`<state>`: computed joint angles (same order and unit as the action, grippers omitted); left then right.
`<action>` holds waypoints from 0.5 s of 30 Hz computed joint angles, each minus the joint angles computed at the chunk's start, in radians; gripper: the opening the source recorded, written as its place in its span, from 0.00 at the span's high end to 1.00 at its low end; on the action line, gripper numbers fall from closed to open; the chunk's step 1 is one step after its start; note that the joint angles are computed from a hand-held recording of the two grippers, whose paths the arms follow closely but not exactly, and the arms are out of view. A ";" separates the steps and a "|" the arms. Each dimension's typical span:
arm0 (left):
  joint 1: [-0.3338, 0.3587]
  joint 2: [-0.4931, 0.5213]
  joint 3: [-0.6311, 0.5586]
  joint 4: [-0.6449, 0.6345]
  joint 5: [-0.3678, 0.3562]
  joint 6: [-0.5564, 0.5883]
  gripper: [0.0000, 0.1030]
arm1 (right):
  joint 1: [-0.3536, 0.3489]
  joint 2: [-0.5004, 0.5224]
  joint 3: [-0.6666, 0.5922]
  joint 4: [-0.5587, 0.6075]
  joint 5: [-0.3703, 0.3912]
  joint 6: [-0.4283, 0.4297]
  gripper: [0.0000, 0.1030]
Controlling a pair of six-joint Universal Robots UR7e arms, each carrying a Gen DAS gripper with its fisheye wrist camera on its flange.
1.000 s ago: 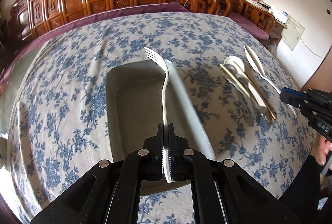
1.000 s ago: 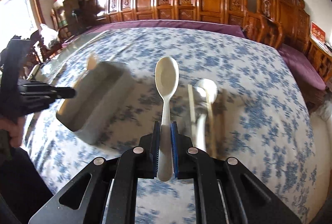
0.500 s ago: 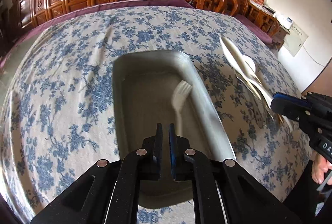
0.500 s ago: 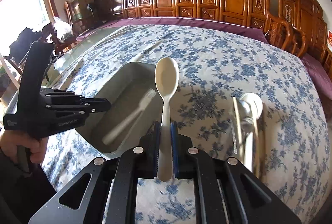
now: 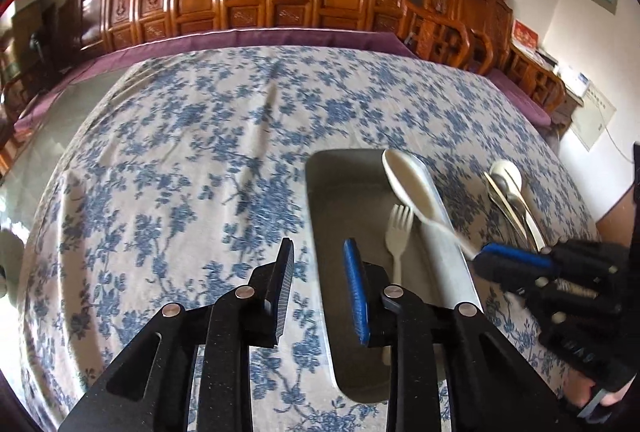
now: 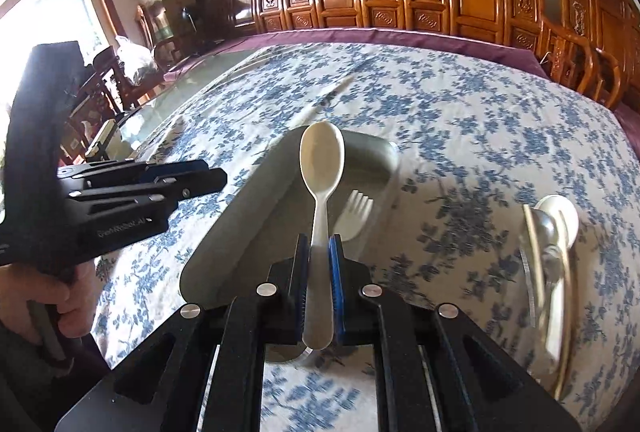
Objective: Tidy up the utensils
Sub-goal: 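Lower the white plastic spoon into the tray and open the right tool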
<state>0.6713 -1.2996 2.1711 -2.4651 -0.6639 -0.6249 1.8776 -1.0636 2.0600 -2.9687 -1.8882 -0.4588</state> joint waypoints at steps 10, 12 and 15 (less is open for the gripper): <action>-0.025 -0.022 0.001 0.019 0.043 -0.013 0.67 | -0.028 0.067 -0.026 0.024 0.033 0.040 0.88; -0.027 -0.019 -0.003 0.025 0.042 -0.016 0.67 | -0.033 0.065 -0.021 0.026 0.050 0.033 0.88; -0.035 -0.009 -0.007 0.026 0.042 -0.011 0.67 | -0.041 0.037 -0.003 0.018 0.089 0.021 0.88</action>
